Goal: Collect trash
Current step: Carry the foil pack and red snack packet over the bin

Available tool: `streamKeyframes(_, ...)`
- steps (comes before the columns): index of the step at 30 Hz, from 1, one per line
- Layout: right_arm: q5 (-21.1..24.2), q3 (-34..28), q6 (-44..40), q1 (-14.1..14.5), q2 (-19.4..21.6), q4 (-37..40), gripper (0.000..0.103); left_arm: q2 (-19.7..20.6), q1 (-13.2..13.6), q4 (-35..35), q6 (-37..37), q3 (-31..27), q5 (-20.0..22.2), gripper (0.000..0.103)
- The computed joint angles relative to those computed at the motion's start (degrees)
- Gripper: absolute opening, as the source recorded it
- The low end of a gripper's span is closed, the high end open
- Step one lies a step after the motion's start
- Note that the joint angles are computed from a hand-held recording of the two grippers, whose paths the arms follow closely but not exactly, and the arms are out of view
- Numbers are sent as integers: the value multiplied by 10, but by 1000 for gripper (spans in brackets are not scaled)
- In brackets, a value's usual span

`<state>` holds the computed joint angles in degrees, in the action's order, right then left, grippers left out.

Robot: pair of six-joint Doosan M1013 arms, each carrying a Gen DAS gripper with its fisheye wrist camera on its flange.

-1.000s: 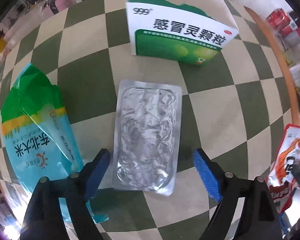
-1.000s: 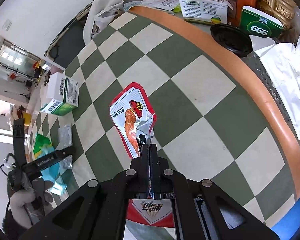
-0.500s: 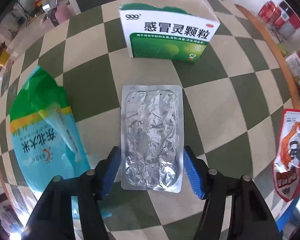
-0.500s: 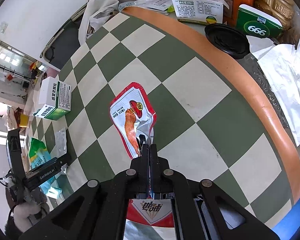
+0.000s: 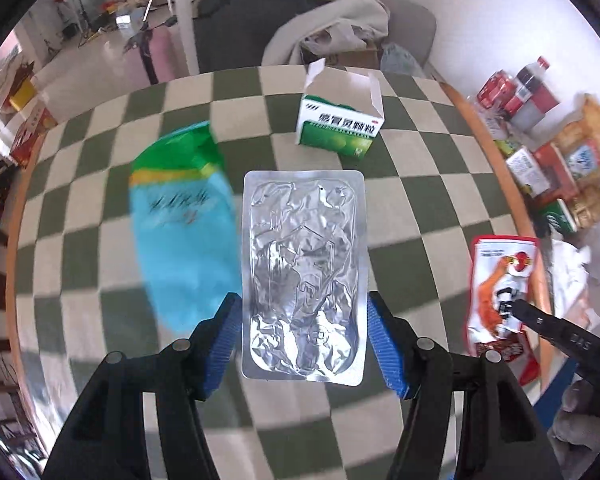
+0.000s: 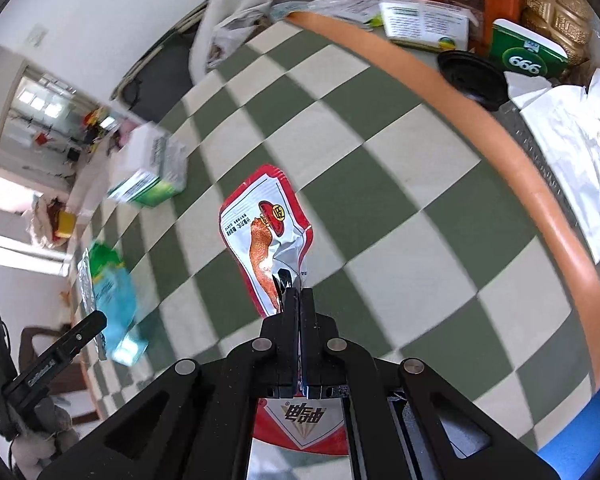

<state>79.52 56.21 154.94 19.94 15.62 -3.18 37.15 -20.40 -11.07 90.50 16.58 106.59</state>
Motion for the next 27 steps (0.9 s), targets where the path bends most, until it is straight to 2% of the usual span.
streamKeyframes(4, -13, 1, -4, 29, -7, 9, 0, -87, 21, -13, 5, 144, -58, 59)
streamKeyframes(7, -26, 12, 4, 57, -17, 12, 0, -140, 37, -27, 9, 227, -89, 59)
streamKeyframes(13, -51, 37, 50, 134, -41, -8, 0, -248, 97, -74, 36, 376, -131, 59)
streamKeyframes(17, -48, 51, 110, 208, -51, -44, 0, -315, 153, -100, 65, 462, -133, 59)
streamKeyframes(22, -46, 71, 187, 290, -56, -55, 0, -372, 212, -108, 97, 552, -108, 59)
streamKeyframes(27, -58, 103, 227, 347, -50, -18, 0, -411, 252, -87, 111, 657, -85, 59)
